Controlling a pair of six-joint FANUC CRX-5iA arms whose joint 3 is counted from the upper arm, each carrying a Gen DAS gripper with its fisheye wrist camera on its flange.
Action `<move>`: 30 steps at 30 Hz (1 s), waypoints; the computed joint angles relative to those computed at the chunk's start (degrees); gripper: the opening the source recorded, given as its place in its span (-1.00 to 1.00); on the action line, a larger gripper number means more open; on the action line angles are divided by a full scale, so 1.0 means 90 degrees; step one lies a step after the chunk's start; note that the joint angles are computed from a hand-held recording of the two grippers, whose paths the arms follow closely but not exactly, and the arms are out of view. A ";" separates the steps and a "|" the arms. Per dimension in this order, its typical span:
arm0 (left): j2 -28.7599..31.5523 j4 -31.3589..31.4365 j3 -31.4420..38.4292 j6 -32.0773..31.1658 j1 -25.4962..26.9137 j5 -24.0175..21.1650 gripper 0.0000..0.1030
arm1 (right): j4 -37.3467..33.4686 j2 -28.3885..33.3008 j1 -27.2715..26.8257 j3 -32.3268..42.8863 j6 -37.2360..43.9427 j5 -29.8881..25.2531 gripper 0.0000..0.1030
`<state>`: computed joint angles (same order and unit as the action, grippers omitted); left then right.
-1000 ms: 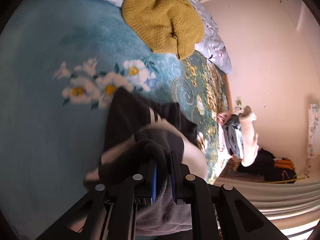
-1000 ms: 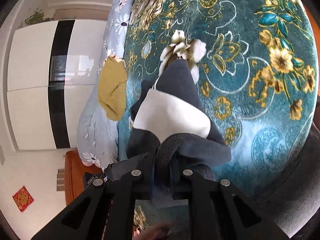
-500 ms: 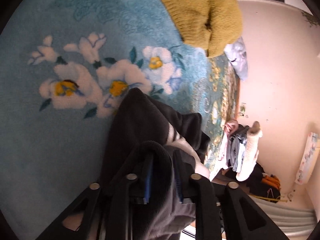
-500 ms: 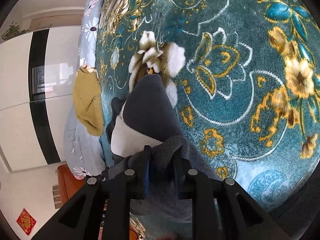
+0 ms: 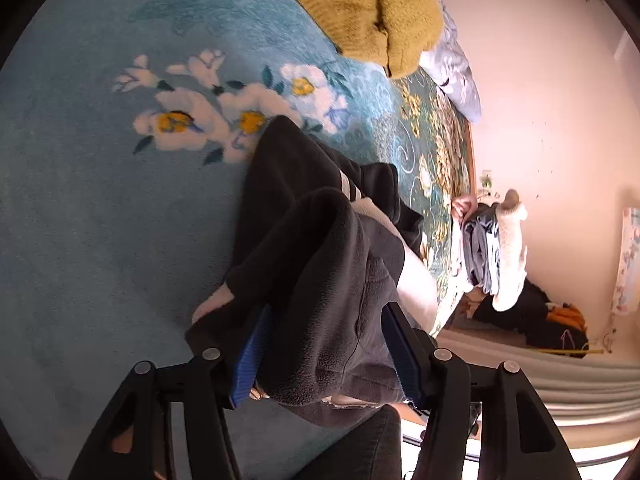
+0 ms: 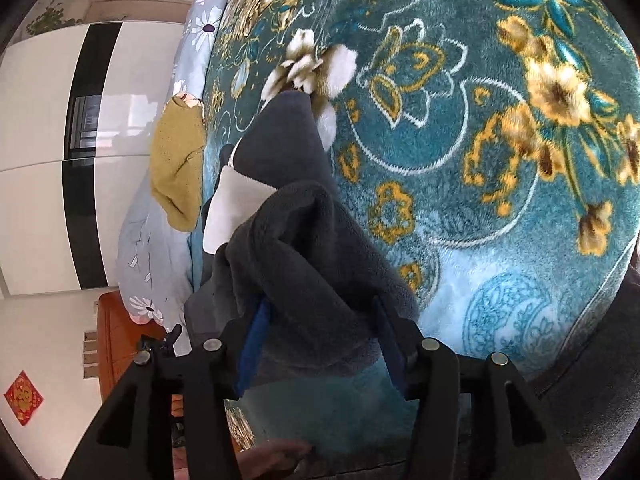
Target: Fold clothes
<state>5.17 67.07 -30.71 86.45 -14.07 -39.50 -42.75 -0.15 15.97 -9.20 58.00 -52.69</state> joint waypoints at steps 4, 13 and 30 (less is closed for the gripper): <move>0.0050 -0.0653 0.0152 0.0441 0.0062 -0.0193 0.16 | 0.0191 -0.0144 0.0173 -0.0114 0.0021 0.0100 -0.01; -0.0428 -0.1049 0.0141 0.0827 0.0034 -0.0436 -0.79 | -0.0651 -0.0526 -0.0152 -0.0208 0.0638 0.0036 -0.69; -0.0277 -0.0749 0.0379 0.0664 0.0257 0.0240 -0.75 | -0.2076 0.0466 -0.1116 0.0672 0.0685 -0.0121 -0.69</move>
<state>2.68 60.32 -27.30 92.43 -11.76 -37.34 -61.43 4.04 5.93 -3.15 64.16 -53.77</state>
